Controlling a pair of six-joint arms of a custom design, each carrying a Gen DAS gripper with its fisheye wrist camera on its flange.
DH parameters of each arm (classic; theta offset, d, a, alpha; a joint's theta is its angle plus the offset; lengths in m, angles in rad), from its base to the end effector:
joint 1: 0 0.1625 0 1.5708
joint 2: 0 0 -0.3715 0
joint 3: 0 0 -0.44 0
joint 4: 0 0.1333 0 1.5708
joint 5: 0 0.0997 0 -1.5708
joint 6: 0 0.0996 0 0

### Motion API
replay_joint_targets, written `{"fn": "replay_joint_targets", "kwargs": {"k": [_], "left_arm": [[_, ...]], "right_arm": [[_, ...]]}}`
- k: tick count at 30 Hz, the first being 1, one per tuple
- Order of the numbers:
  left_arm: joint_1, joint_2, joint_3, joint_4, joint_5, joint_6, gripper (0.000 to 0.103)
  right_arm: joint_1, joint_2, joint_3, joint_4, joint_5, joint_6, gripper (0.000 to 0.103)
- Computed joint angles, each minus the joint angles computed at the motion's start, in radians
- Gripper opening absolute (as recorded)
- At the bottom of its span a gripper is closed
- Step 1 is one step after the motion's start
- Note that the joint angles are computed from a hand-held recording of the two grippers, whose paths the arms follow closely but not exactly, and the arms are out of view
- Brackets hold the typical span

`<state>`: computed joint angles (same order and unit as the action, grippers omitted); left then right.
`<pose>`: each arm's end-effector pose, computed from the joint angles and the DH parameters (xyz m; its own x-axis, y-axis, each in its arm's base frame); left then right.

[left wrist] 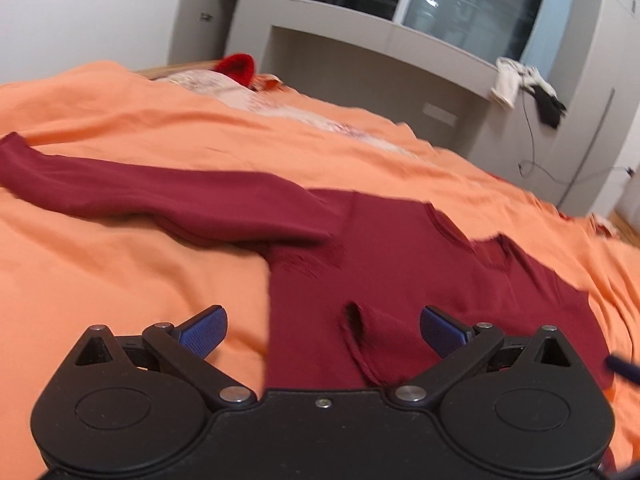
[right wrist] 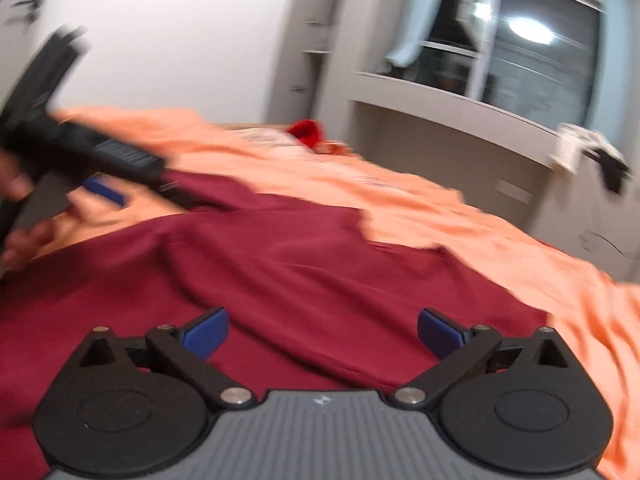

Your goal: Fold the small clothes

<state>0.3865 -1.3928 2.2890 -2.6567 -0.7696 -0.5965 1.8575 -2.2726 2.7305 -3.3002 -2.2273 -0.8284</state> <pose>-0.3411 -0.3599 0.1352 -0.8318 0.2830 -0.4776 0.5347 0.6396 -0.5522 0.1430 -0.2285 0.3237 -0.5637 0.0184 0.8258 -0.7378 0.4383 -0.5134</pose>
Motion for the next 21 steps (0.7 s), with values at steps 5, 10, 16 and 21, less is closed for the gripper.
{"fn": "replay_joint_targets", "kwargs": {"k": [5,10,16,21], "left_arm": [[-0.003,0.03,-0.018,0.066,0.017,-0.006,0.102],[0.004,0.051,-0.062,0.262,0.028,-0.07,0.102],[-0.002,0.046,-0.064,0.327,0.041,-0.037,0.102],[0.008,0.035,-0.061,0.315,0.022,-0.009,0.102]], "right_arm": [[-0.156,-0.05,-0.03,-0.061,0.018,0.019,0.102],[-0.351,-0.042,-0.091,-0.057,0.088,0.156,0.095],[-0.541,-0.066,-0.162,0.113,0.267,0.328,0.062],[-0.659,-0.181,-0.141,0.194,0.407,0.43,0.013]]}}
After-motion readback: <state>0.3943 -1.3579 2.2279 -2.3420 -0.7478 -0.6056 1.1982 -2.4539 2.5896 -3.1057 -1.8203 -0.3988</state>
